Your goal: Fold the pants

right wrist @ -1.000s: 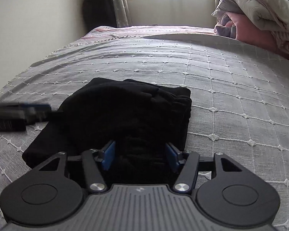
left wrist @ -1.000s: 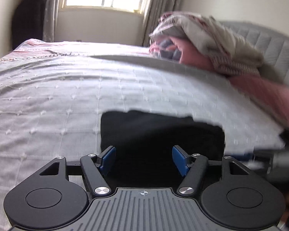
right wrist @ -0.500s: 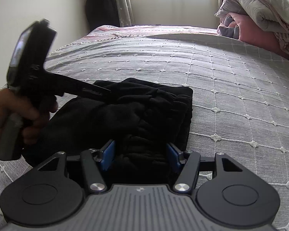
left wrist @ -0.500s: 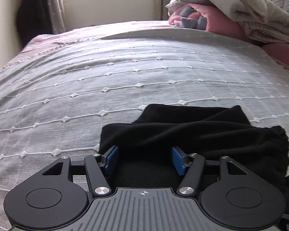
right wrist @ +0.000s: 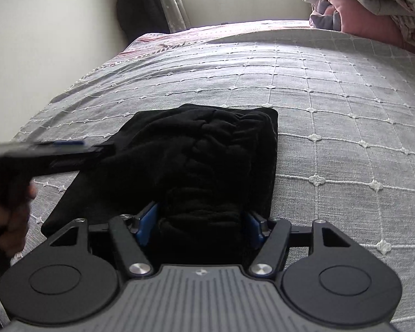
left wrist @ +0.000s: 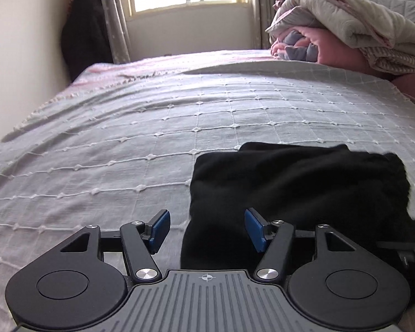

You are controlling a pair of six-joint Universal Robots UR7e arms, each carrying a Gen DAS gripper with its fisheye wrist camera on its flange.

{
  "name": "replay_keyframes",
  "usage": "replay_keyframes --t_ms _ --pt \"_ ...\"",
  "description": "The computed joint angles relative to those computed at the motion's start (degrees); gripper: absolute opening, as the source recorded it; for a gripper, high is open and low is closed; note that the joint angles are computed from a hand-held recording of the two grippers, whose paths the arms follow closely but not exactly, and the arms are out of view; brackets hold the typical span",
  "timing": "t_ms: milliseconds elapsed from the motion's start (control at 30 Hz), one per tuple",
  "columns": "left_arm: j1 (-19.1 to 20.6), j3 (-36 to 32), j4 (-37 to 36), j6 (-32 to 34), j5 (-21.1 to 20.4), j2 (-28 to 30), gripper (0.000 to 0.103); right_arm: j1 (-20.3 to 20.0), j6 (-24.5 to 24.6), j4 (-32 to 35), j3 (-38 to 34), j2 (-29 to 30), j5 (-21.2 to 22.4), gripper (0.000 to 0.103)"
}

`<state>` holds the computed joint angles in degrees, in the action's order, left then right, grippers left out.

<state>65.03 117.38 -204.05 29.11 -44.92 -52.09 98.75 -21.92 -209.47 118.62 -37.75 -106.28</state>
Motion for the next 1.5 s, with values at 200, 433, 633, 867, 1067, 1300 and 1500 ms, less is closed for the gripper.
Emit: replay_keyframes --t_ms 200,433,633,867,1067,1300,1500 --pt "-0.90 5.62 -1.14 -2.07 2.63 -1.26 0.066 -0.14 0.42 -0.01 -0.14 0.02 -0.40 0.097" --pt "-0.77 6.67 2.46 -6.24 1.71 -3.50 0.066 -0.93 2.22 0.94 -0.34 -0.19 -0.05 0.103" --pt "1.71 5.49 7.67 -9.60 -2.95 -5.98 0.081 -2.94 6.91 4.29 0.05 -2.03 3.38 0.103" --pt "6.90 1.72 18.04 -18.91 -11.98 -9.49 0.086 -5.29 12.99 6.37 0.35 -2.87 8.07 0.103" --pt "11.28 -1.59 24.57 -25.52 -21.76 -10.57 0.092 -7.40 16.17 5.62 0.87 -3.26 13.11 0.103" --pt "11.76 -2.42 24.52 -22.28 -27.25 -8.96 0.092 -8.33 18.80 4.08 1.03 -2.79 16.06 0.103" --pt "11.18 -2.18 20.92 -20.18 -28.61 -6.61 0.088 -8.28 19.08 2.41 0.14 -1.48 16.45 0.103"
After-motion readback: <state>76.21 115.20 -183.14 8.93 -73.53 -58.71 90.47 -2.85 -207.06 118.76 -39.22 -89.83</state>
